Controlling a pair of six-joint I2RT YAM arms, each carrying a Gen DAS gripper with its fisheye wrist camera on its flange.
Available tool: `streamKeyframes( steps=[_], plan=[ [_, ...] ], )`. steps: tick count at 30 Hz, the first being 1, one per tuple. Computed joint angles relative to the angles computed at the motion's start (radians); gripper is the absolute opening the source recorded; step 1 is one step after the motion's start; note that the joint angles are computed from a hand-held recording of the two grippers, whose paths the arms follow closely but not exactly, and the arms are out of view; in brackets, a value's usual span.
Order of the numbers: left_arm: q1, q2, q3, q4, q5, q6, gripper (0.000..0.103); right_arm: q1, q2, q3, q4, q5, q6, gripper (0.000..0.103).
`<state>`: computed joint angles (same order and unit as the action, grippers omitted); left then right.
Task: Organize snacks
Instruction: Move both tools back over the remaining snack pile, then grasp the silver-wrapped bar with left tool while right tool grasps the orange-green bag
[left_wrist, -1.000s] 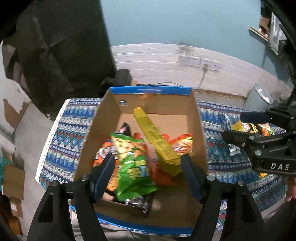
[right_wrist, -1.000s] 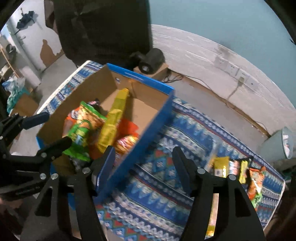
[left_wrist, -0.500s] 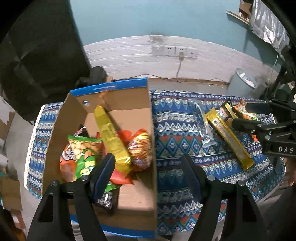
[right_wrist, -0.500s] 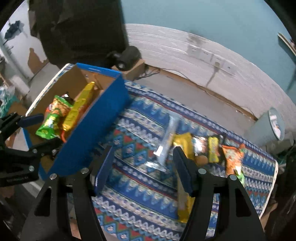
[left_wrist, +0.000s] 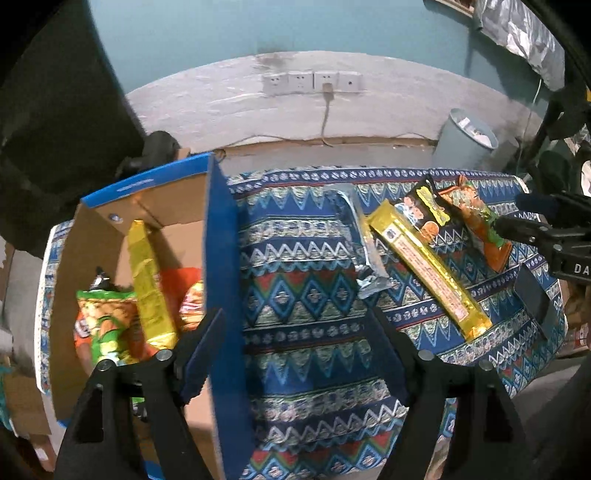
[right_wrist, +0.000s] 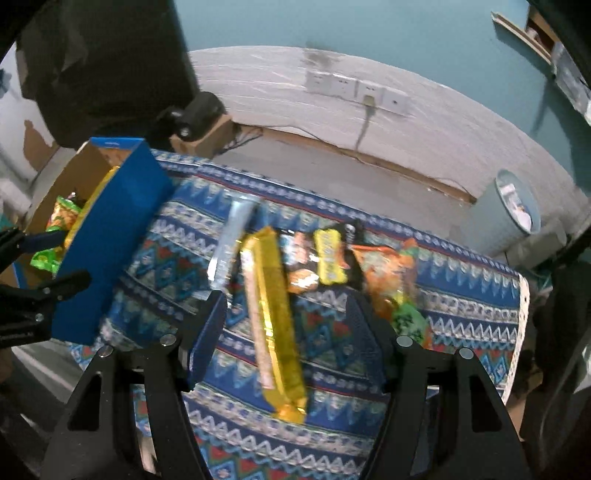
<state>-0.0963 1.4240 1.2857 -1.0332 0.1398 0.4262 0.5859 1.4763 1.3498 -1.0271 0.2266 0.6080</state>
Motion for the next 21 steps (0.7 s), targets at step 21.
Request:
streamKeyframes(
  steps=[21],
  plan=[
    [-0.226, 0.291, 0.013, 0.187, -0.046, -0.218, 0.079, -0.318, -0.064, -0.342, 0.194, -0.132, -0.173, 0.073]
  ],
)
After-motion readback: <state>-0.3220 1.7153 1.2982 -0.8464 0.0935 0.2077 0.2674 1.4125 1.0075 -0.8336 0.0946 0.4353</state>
